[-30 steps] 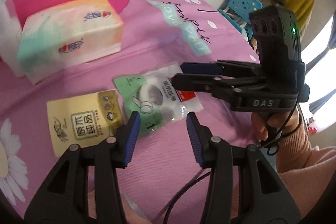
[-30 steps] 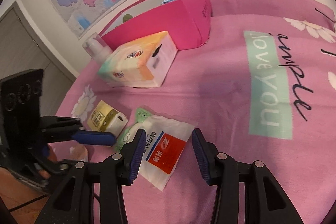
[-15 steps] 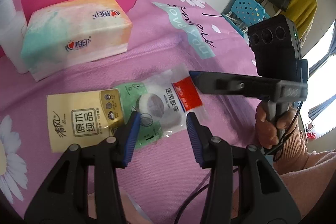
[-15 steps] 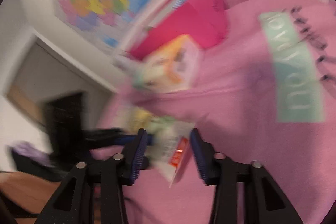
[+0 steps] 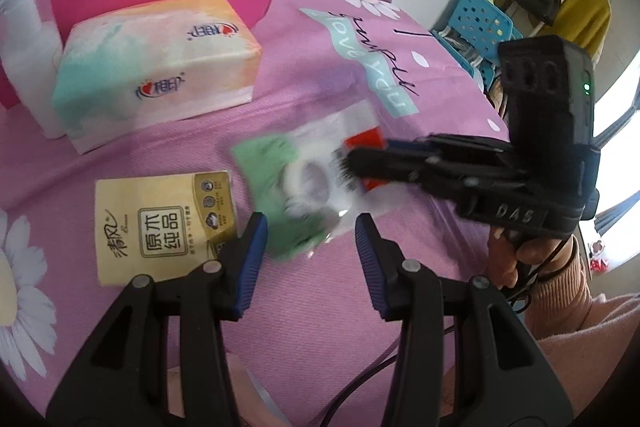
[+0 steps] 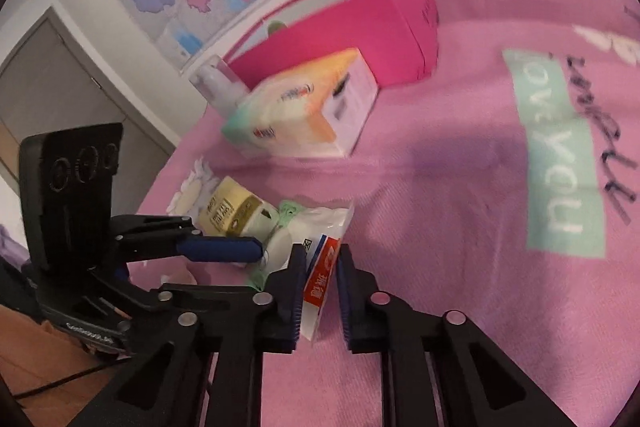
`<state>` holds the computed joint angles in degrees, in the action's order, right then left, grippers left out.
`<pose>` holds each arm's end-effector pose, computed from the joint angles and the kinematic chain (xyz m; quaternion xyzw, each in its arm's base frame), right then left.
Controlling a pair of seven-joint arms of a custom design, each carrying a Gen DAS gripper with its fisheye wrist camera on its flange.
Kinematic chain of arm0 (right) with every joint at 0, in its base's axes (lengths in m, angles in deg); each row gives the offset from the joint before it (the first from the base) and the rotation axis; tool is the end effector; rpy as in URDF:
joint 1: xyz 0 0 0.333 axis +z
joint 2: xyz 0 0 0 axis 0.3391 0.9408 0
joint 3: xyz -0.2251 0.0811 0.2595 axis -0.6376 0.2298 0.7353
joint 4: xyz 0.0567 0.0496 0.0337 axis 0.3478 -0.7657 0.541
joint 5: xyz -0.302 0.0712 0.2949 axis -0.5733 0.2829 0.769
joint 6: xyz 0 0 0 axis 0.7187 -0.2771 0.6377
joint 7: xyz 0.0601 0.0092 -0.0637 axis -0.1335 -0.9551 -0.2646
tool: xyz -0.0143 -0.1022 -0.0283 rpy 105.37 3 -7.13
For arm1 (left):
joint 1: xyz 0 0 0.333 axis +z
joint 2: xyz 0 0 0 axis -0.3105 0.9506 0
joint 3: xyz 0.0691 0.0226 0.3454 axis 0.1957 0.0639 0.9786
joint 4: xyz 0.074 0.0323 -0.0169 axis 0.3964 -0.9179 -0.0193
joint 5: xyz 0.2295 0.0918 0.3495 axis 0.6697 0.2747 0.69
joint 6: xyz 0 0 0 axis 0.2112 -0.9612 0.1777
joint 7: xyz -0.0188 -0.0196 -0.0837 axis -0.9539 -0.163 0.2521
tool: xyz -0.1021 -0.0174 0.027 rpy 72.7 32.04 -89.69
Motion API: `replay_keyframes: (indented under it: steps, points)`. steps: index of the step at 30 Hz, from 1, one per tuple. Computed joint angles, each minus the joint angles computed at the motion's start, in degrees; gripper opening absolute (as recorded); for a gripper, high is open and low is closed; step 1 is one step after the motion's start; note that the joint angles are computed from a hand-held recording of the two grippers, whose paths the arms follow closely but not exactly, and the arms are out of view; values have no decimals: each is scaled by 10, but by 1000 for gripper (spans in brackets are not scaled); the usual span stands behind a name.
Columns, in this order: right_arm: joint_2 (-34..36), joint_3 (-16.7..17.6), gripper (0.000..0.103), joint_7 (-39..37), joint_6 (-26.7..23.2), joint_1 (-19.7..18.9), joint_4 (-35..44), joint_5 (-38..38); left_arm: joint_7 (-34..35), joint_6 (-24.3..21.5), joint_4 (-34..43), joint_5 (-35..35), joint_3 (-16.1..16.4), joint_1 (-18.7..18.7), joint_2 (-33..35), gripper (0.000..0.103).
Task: Organize soft objects
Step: 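Lift the clear bag with the right gripper toward the pink box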
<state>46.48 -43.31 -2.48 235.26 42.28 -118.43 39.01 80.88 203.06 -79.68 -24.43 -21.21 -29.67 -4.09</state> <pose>0.5397 0.2626 0.4290 -0.6868 0.5870 -0.0199 0.4282 0.5815 -0.2891 0.4534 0.4341 -0.8417 0.3186 0.0398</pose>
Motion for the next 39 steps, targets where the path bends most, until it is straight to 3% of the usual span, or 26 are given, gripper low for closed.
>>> replay_keyframes:
  steps: [3, 6, 8, 10, 11, 14, 18, 21, 24, 30, 36, 39]
  points:
    - [-8, 0, 11, -59, 16, -3, -4, 57, -13, 1, 8, 13, 0, -3, 7, 50]
    - [-14, -5, 11, -77, 30, -1, -13, 71, -19, 1, 24, 15, -4, -4, 19, 62]
    - [-21, -8, 9, -149, 16, -2, -13, 146, -28, 1, 36, 28, -6, -7, 29, 63]
    - [-25, -9, 6, -177, 20, 3, -12, 169, -13, -22, 53, 20, -13, 0, 41, 65]
    - [-28, -11, 6, -202, 18, 5, -12, 187, -13, -56, 71, 13, -14, 5, 55, 66]
    - [-34, -14, 5, -238, 12, 9, -11, 213, -1, -61, 80, 10, -19, 6, 63, 70]
    - [-27, -18, 5, -240, 4, 9, -6, 218, 3, -66, 80, 1, -21, 10, 61, 69]
    - [-25, -19, 5, -220, 5, 8, -6, 208, -17, -47, 71, 17, -15, 4, 51, 52]
    - [-28, -21, 5, -179, 8, 6, -5, 176, -18, -32, 69, 16, -14, 7, 42, 44]
    - [-28, -22, 6, -158, 5, 2, 21, 142, -9, -5, 82, 19, -7, 9, 25, 44]
    - [-3, -22, 7, -125, -6, -7, 86, 89, -45, -2, 147, 61, 3, 14, 49, 44]
    - [36, -23, 7, -76, -19, -16, 152, 24, -88, 5, 190, 111, 11, 10, 71, 44]
